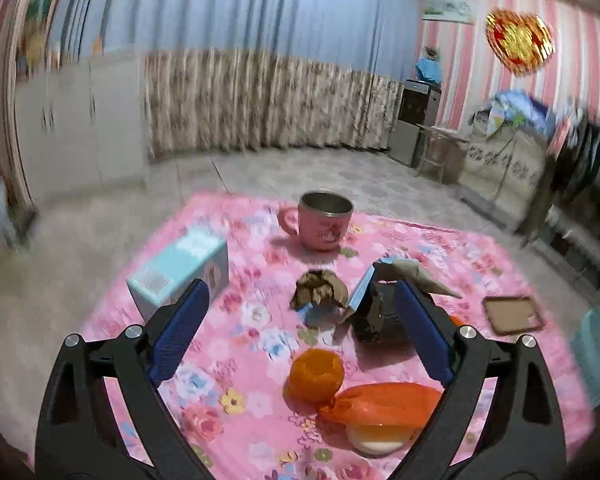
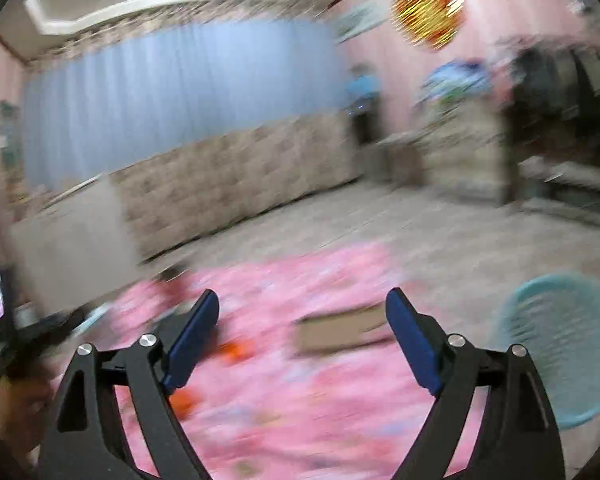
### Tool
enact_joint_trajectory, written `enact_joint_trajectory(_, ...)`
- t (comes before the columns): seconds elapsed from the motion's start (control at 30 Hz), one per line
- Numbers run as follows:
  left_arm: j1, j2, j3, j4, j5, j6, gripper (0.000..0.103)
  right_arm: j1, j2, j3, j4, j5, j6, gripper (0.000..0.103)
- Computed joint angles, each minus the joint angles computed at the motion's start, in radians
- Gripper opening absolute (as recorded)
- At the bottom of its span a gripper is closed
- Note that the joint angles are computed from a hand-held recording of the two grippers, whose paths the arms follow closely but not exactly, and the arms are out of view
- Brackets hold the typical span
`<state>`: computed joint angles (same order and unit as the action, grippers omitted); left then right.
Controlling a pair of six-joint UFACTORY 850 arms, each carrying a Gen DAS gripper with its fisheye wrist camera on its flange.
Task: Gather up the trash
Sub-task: 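Grasp the orange peel with the left gripper while the right grasps the orange wrapper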
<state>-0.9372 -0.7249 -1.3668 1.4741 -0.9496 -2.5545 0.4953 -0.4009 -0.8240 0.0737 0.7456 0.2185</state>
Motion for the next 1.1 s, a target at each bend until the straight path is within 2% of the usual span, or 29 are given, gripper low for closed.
enact_joint_trajectory(0.13,0.021,0.038,0.055,-0.013,0.017,-0.04,0.092,0.099,-0.092,-0.095,-0.05,-0.102,-0.067,0.084)
enact_joint_trajectory(0.2,0.032,0.053,0.086,0.003,0.064,-0.096,0.092,0.135,-0.129,-0.132,-0.082,-0.154,-0.081,0.084)
enact_joint_trajectory(0.23,0.038,0.06,0.098,0.026,0.104,-0.115,0.092,0.157,-0.151,-0.153,-0.038,-0.181,-0.14,0.084)
enact_joint_trajectory(0.3,0.04,0.05,0.083,0.015,0.144,-0.045,0.092,0.181,-0.175,-0.167,0.024,-0.21,-0.227,0.084)
enact_joint_trajectory(0.4,0.022,0.006,0.024,-0.107,0.11,0.199,0.092,0.233,-0.219,-0.216,0.223,-0.246,-0.487,0.081)
enact_joint_trajectory(0.43,0.02,0.001,0.02,-0.134,0.109,0.232,0.092,0.239,-0.226,-0.23,0.259,-0.255,-0.539,0.076)
enact_joint_trajectory(0.57,0.038,-0.002,0.032,-0.173,0.167,0.253,0.092,0.262,-0.277,-0.293,0.507,-0.269,-0.836,0.067)
enact_joint_trajectory(0.67,0.043,-0.007,0.028,-0.208,0.162,0.274,0.092,0.264,-0.302,-0.327,0.638,-0.29,-0.979,0.051)
enact_joint_trajectory(0.77,0.047,-0.008,0.028,-0.228,0.178,0.276,0.092,0.256,-0.307,-0.341,0.666,-0.315,-1.001,0.031)
enact_joint_trajectory(0.83,0.046,-0.013,0.024,-0.231,0.182,0.294,0.092,0.241,-0.308,-0.351,0.613,-0.359,-0.933,0.006)
enact_joint_trajectory(1.0,0.054,-0.023,0.018,-0.236,0.233,0.298,0.092,0.211,-0.247,-0.289,0.519,-0.254,-0.73,0.002)
enact_joint_trajectory(1.1,0.058,-0.035,0.007,-0.214,0.291,0.286,0.092,0.167,-0.201,-0.249,0.402,-0.234,-0.526,0.002)
